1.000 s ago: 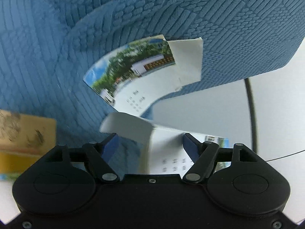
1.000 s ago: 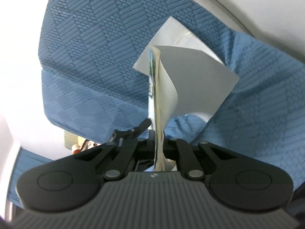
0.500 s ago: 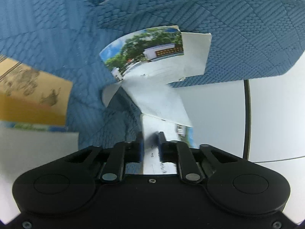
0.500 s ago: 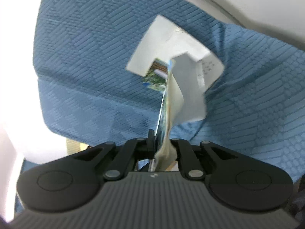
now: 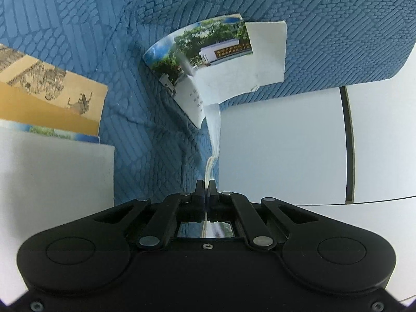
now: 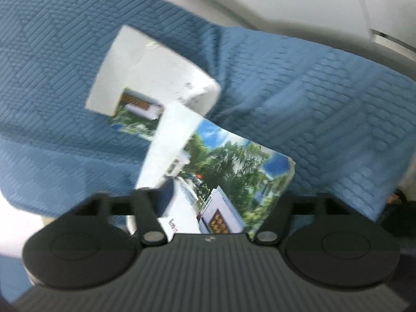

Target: Organize objects

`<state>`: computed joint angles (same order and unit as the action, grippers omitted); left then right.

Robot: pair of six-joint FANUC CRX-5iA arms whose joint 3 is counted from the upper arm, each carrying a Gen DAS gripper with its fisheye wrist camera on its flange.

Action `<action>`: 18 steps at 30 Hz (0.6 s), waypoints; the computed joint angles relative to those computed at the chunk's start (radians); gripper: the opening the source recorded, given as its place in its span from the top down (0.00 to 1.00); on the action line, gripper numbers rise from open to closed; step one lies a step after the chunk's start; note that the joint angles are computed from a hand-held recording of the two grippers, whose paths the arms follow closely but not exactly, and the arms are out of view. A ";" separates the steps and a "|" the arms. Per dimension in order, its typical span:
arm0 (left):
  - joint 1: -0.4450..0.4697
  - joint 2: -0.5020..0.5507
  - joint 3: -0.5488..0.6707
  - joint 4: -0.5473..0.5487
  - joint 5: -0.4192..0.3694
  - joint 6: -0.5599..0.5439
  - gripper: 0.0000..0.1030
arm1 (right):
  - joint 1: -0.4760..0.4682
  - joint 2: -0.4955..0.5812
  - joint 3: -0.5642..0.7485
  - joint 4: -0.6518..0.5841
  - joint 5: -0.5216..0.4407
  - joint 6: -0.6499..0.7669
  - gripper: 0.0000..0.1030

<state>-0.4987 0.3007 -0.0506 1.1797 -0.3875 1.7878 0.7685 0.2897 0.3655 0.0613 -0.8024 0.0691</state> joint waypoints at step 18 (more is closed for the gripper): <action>-0.018 0.001 0.006 0.043 -0.004 -0.058 0.98 | 0.191 -0.151 -0.269 0.485 -0.027 -0.655 0.21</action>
